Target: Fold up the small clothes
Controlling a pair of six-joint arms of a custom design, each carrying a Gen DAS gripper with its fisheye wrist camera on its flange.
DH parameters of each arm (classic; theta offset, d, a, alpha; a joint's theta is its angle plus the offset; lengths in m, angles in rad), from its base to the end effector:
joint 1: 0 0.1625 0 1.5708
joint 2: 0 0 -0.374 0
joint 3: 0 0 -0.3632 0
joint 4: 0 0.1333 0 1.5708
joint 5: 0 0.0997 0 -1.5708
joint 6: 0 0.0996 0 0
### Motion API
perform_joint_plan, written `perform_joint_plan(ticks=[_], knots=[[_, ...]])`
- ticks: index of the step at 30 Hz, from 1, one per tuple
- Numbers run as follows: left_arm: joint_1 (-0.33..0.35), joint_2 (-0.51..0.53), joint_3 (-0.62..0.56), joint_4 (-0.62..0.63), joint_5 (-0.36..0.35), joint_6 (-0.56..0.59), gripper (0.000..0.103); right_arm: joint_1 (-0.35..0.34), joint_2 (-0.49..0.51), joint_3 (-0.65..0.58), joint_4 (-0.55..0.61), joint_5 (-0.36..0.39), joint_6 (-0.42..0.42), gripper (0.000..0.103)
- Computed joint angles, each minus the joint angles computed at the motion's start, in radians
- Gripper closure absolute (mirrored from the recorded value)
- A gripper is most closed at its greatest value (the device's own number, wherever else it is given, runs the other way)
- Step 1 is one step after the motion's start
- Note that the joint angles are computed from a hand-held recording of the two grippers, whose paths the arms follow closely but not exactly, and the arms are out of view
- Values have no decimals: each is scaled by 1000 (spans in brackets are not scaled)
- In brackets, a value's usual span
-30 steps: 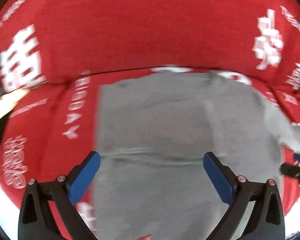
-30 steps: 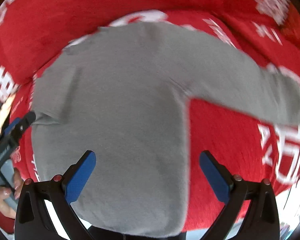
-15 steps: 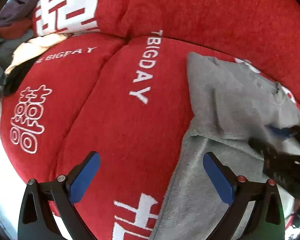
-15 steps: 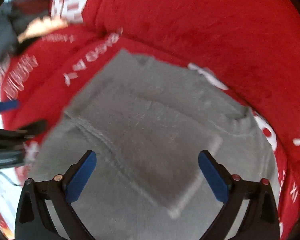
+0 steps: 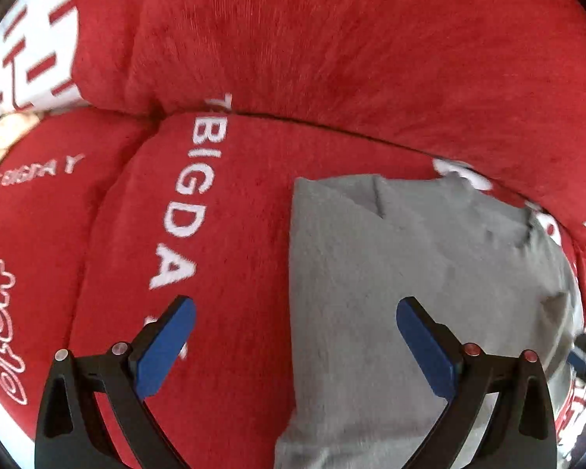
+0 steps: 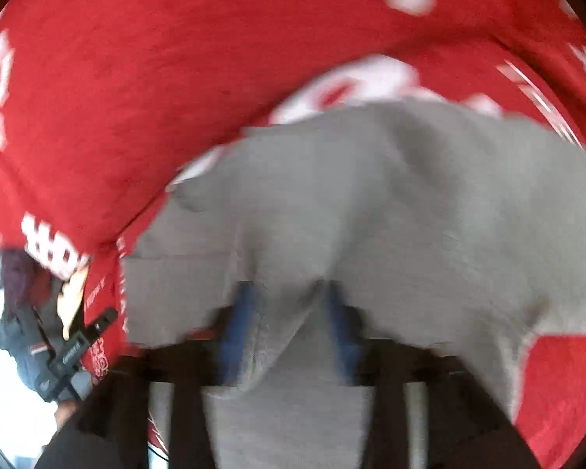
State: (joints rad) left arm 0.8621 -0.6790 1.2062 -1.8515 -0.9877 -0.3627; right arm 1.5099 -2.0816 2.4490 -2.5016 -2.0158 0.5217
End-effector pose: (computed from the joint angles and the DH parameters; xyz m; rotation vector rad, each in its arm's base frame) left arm -0.3006 -0.6397 0.1097 0.5253 2.4627 -0.1174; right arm 0.0727 -0.2934 0.3355 -0.9448 -2.5355 0.9002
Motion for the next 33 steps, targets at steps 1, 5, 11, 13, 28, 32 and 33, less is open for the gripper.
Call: perform_joint_plan(ticks=[1,5,11,13,28,32,33], knots=[[9,16,-21,11,-11,-12,5,-42,-63,30,6,47,-5,33],[30,67,-100,67,-58,-62,25,-172,-206,101,-5,198,-37,33],[6,81,-118,9,-36,-35,95,-338,-273,147,-45,399,9,95],[4,66,-102,-23,-7,-47,95,-338,-247,114,-35,425,-11,95],[-34,-13,-45,33,107,-15,37,-467,-432,109,182,423,-143,91],[-56,-58,6,101,68,-8,37,-461,-433,98,178,428,-145,73],[-67,-75,53,95,81,-15,37,-431,-392,89,150,415,-124,80]])
